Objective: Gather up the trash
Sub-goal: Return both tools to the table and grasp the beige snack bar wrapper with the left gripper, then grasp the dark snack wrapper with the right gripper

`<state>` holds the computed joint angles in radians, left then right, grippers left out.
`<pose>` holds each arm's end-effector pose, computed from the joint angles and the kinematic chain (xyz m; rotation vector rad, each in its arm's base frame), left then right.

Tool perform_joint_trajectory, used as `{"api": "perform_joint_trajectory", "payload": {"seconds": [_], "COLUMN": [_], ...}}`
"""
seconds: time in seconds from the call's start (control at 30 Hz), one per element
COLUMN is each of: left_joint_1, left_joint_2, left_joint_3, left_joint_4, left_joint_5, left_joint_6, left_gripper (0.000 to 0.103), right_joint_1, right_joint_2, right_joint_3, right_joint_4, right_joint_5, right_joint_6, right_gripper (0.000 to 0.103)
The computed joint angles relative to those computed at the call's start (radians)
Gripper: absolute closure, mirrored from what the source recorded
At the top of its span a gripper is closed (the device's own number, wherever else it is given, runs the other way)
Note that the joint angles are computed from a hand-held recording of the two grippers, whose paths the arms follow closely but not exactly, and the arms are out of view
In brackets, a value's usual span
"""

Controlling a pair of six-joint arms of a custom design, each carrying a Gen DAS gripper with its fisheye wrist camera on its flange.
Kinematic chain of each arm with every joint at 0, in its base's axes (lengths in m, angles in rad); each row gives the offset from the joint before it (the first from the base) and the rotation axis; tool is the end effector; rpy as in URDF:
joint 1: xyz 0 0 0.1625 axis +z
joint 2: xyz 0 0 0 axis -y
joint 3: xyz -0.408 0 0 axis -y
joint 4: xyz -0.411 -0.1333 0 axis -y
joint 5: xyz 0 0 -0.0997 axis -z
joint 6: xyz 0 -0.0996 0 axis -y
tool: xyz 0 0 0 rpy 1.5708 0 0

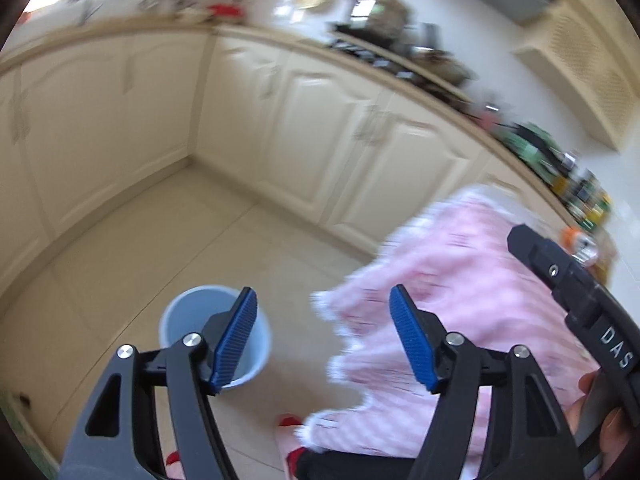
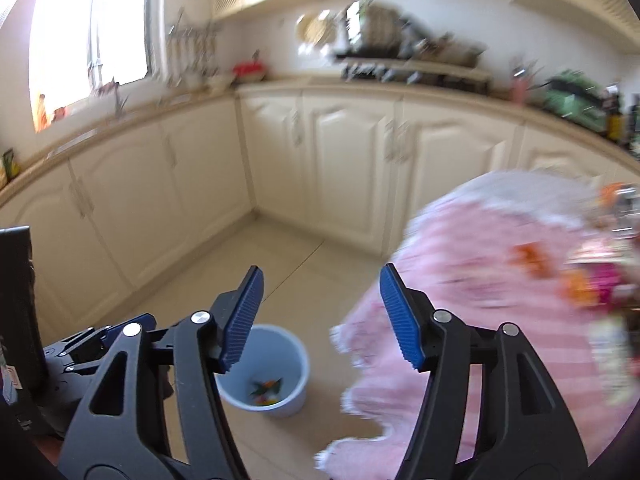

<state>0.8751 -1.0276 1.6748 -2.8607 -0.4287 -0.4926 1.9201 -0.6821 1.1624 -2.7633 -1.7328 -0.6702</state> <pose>-0.2405 -0.6374 0.2906 -0.2389 2.1799 -1.3628 0.3911 -0.7312 0.2206 1.2527 -2.4087 0.9612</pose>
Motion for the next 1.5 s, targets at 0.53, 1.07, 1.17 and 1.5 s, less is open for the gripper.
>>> {"api": "perform_joint_trajectory", "payload": {"seconds": [0.53, 1.07, 1.17, 1.5], "left_joint_1": [-0.087, -0.057, -0.063, -0.067], "left_joint_2": [0.449, 0.624, 0.625, 0.471], "left_joint_3": [-0.627, -0.934, -0.923, -0.658], "left_joint_4": [0.455, 0.813, 0.815, 0.491], "left_joint_5": [-0.268, -0.174, -0.120, -0.167], "left_joint_6": [0.179, 0.042, 0.052, 0.144], "left_gripper": [0.035, 0.044, 0.066, 0.087], "right_joint_1": [-0.188, -0.223, -0.220, -0.193], "right_joint_2": [-0.259, -0.283, -0.279, -0.246], "right_joint_3": [0.106, 0.128, 0.124, 0.057], "right_joint_4": [-0.188, -0.140, -0.132, 0.089], "right_joint_5": [-0.132, -0.083, -0.090, -0.092], "right_joint_6": [0.060, 0.098, 0.095, 0.148], "right_gripper": [0.034, 0.033, 0.033, 0.033]}}
